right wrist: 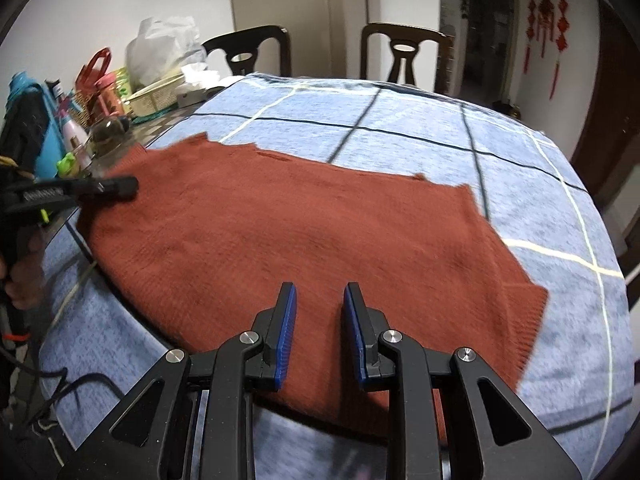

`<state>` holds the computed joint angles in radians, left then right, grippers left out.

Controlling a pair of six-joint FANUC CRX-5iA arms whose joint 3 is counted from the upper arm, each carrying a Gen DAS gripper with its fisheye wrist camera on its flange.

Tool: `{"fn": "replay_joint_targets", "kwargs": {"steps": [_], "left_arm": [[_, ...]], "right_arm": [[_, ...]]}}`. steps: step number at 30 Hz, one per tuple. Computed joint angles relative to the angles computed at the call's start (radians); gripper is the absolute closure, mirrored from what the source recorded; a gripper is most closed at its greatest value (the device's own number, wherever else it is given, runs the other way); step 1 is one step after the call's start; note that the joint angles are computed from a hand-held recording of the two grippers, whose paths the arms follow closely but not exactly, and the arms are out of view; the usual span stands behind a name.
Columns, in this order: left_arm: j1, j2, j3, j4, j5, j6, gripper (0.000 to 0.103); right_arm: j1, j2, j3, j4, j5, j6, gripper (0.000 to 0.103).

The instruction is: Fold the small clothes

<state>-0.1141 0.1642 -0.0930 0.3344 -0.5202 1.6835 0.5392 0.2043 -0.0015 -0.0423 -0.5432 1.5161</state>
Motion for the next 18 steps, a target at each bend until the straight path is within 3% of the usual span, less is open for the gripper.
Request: {"fn": "replay_joint_targets", "kwargs": {"steps": [5,10,16,18], "left_arm": [[-0.043,0.017,0.045,0.101,0.035,-0.136,0.087],[-0.103,0.100,0.132,0.214,0.032,-0.287,0.087],[-0.150,0.244,0.258,0.250,-0.077,-0.331,0.087],[-0.155,0.277,0.286,0.259,-0.123,-0.326,0.086]], "right_arm": [[-0.041,-0.033,-0.029,-0.056,0.018,-0.004,0.078],[-0.070,-0.061,-0.049,-0.107,0.028,-0.004,0.078],[-0.142,-0.071,-0.013,-0.303,-0.020,0.078,0.077],[-0.167,-0.070,0.002,-0.371,-0.038,0.114,0.071]]}}
